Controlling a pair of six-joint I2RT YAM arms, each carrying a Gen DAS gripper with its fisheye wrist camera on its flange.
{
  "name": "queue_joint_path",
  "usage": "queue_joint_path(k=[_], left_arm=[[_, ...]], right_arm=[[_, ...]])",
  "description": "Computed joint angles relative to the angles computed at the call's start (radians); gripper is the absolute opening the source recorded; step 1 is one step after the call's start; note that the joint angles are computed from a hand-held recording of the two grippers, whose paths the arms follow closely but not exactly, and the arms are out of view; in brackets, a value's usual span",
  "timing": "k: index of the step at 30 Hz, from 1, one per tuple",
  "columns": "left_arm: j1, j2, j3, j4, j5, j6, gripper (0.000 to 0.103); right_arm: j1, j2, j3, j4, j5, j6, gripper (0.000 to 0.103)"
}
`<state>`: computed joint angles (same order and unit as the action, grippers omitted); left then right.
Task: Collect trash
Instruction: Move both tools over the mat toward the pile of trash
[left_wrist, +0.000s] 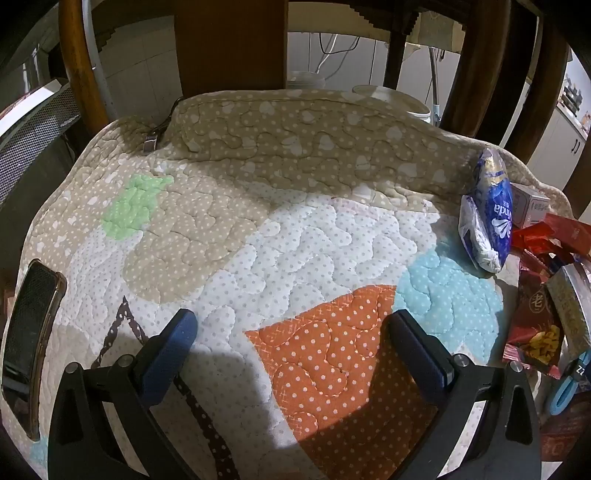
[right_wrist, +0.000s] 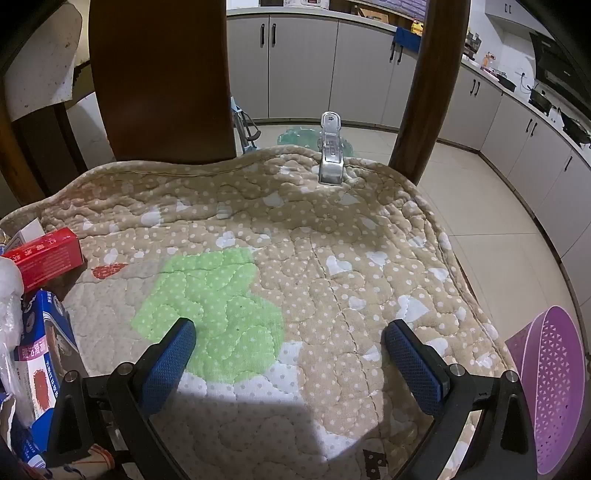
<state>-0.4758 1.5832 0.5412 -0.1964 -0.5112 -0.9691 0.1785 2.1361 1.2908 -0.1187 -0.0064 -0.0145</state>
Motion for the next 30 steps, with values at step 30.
queue_joint_path(k=[30], left_arm=[[-0.537,-0.123,0.27,-0.716,-0.179,-0.556,0.103]], right_arm=[[-0.141,-0.503,-0.409,-0.128,-0.102,-0.041,0.103]])
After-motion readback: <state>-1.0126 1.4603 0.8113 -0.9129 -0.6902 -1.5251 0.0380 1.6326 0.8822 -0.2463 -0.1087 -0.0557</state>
